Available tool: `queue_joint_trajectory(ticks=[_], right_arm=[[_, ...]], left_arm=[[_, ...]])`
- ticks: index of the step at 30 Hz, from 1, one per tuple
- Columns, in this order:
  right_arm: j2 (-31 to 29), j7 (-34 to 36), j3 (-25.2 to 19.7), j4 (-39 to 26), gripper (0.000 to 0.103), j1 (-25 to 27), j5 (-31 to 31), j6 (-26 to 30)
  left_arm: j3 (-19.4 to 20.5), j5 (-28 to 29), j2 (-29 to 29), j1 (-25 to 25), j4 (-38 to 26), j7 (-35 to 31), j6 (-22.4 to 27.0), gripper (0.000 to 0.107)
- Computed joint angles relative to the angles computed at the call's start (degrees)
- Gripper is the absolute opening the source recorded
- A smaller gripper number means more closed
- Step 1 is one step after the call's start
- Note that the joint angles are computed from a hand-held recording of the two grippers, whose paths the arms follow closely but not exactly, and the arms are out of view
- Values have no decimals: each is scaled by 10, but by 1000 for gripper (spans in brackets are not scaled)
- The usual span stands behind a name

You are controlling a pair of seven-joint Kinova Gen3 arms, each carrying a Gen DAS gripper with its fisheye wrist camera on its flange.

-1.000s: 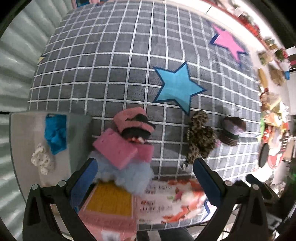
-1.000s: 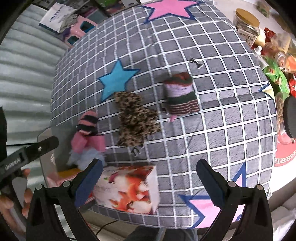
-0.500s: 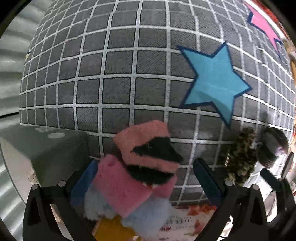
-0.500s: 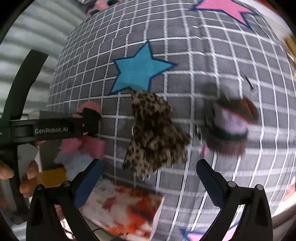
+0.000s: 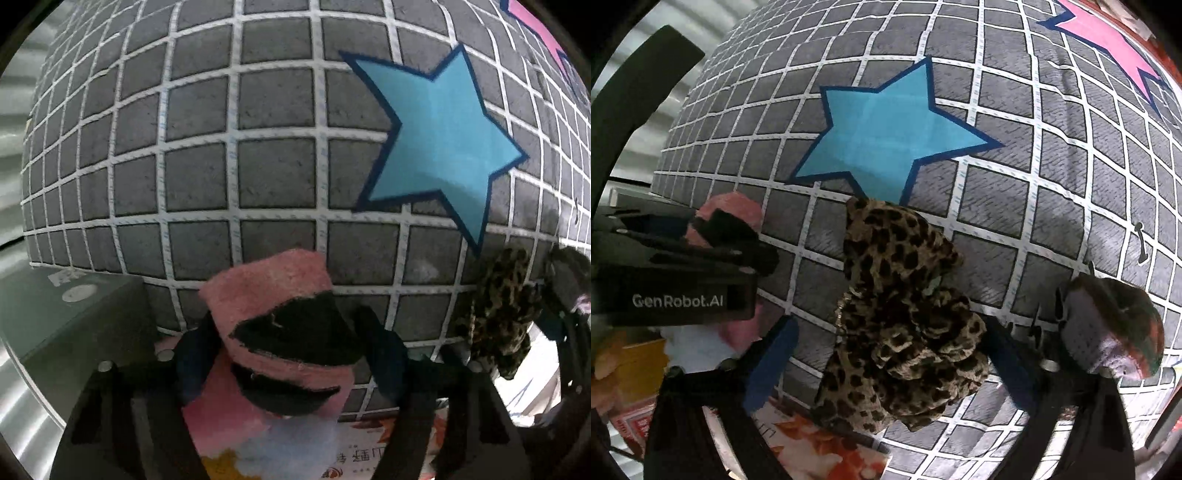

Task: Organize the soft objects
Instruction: 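Grasp the pink-and-black sock with the left tool while the right tool grasps the leopard scrunchie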

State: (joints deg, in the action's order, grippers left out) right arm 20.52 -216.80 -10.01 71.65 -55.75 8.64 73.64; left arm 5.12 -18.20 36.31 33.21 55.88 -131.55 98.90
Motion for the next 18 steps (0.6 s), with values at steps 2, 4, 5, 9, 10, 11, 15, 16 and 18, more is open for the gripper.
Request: queue_joint_trajectory(ticks=[2,4,5,9,10,11,15,16,18], right_arm=[[-3,-2,0,-2,66,-5,4,12],[-12,-10,-2,7,54,-10,7,10],[-19,-18,-3,17,50,-13,11,4],[-48,-62,-11,48,42,-22,32,-8],[-56,-77,-14,54,42,-27,40,-6],[-60,-90,-17,56,42,-30,47,-5],[-84,-147,-30,68,42,-39,76,7],[-90,-159,-35,68,42,-42,84,15],[-93,-176,-42,58,42,-45,99,33]], left_arm=[[3,6,-4,-4,4,-7,5,62],[4,5,-12,-4,10,-9,-1,52],[6,10,-16,-5,11,-10,2,45],[20,54,-21,-21,-18,-20,30,31],[23,64,-31,-23,-12,-23,28,31],[26,72,-40,-27,-10,-30,26,31],[39,107,-62,-19,-14,-25,33,31],[40,114,-62,-19,-26,-24,42,31],[43,125,-61,-12,-48,-18,56,31]])
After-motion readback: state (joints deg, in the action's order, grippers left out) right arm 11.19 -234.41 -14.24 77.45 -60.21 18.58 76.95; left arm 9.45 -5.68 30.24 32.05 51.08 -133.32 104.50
